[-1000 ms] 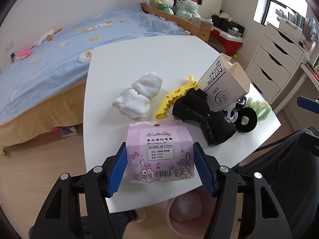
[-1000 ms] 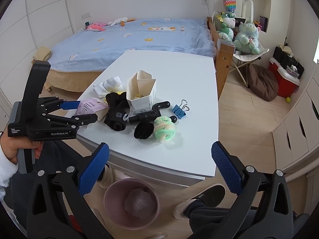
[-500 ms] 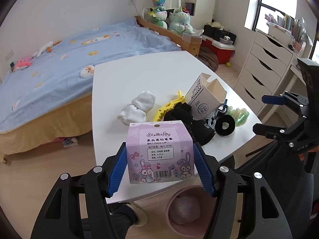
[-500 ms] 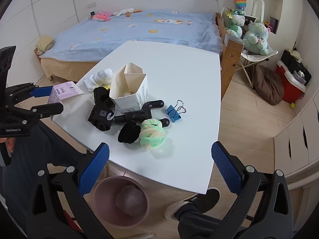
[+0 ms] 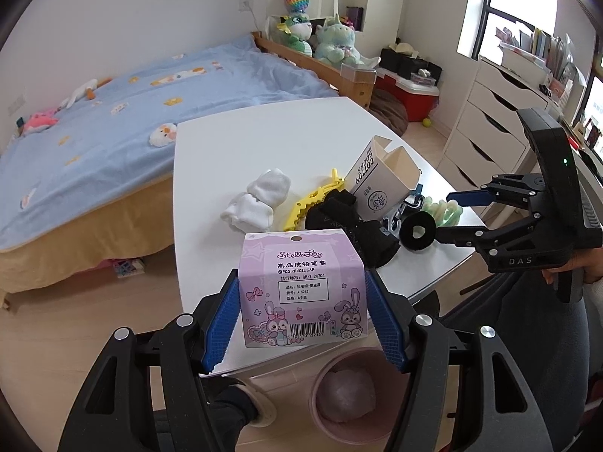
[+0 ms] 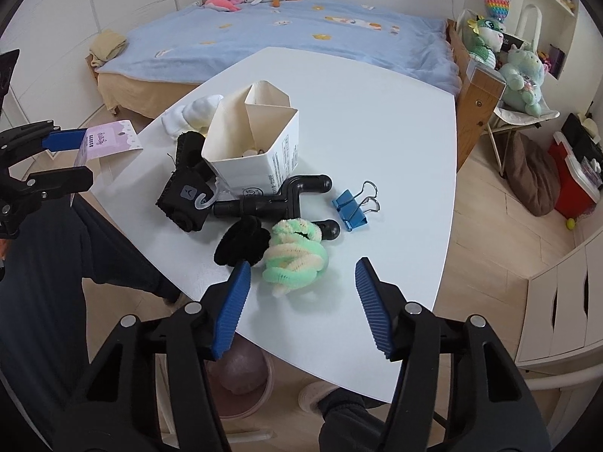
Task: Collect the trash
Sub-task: 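Grasp the green fuzzy toy with the right gripper while the left gripper carries the pink box to the wastebasket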
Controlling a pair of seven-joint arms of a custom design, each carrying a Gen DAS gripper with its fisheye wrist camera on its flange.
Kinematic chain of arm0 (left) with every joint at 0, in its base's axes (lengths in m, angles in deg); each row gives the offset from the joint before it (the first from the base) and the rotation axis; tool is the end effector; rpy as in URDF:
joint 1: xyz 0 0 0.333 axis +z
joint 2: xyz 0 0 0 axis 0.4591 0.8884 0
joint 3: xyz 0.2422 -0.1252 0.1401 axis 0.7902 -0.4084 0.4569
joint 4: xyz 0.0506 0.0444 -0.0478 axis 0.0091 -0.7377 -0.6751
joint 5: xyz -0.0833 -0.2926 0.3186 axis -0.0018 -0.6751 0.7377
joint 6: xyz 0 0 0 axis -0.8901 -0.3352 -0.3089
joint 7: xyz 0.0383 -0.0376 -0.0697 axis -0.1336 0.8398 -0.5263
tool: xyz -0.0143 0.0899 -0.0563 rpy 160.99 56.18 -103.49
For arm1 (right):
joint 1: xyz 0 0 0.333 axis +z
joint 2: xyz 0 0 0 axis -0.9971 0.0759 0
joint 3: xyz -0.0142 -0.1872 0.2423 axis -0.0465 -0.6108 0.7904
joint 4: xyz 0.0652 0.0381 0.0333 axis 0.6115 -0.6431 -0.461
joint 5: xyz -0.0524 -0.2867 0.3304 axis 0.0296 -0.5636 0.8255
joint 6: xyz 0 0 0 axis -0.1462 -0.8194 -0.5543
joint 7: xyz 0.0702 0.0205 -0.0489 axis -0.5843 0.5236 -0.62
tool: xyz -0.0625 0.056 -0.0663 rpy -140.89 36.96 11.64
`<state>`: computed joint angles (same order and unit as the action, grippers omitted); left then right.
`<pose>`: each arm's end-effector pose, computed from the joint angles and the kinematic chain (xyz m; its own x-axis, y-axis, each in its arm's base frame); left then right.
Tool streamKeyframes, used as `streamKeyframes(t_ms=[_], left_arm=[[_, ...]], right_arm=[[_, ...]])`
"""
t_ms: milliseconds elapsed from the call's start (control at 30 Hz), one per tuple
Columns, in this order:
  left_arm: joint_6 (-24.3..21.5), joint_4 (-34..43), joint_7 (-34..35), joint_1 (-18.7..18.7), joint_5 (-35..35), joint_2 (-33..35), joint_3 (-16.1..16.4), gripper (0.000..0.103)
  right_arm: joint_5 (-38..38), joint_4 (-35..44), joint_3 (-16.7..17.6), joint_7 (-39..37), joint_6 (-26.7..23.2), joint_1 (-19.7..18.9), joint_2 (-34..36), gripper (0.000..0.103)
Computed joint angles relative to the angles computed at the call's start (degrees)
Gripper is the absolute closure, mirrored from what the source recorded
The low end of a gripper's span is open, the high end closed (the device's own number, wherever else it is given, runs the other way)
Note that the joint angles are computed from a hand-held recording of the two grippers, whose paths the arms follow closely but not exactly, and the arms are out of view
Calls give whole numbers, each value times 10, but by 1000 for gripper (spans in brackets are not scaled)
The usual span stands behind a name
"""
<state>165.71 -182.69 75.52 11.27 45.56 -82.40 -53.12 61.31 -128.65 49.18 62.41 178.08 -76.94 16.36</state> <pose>0.5126 -0.1811 0.5409 -0.4739 -0.8785 0.0614 -0.6991 0.3329 -0.6327 0.5199 0.0812 0.5103 0.3823 -0.9234 -0.0334 -0.7833 -0.3047 -0.5419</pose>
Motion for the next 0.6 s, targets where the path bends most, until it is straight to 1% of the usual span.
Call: streamKeyframes(t_ms=[67, 100, 133, 200, 267, 400, 600], left_arm=[[-1, -2, 2, -1, -3, 0, 1, 40], [-1, -2, 3, -1, -4, 1, 1, 40], [-1, -2, 4, -2, -5, 1, 1, 40], [-2, -4, 7, -2, -8, 0, 2, 40], [-2, -6, 11, -3, -11, -1, 3, 40], [-1, -7, 15, -3, -13, -2, 3, 40], [-2, -16, 27, -8, -24, -12, 8, 40]], right_arm=[[0, 0, 1, -2, 4, 1, 1, 48], [-1, 0, 1, -2, 4, 1, 2, 53], [1, 2, 0, -4, 2, 2, 4, 55], [-3, 6, 2, -3, -1, 1, 7, 66], [-4, 7, 2, -4, -4, 2, 7, 71], [-3, 0, 3, 2, 6, 1, -1, 74], [-7, -18, 6, 19, 21, -2, -27, 75]])
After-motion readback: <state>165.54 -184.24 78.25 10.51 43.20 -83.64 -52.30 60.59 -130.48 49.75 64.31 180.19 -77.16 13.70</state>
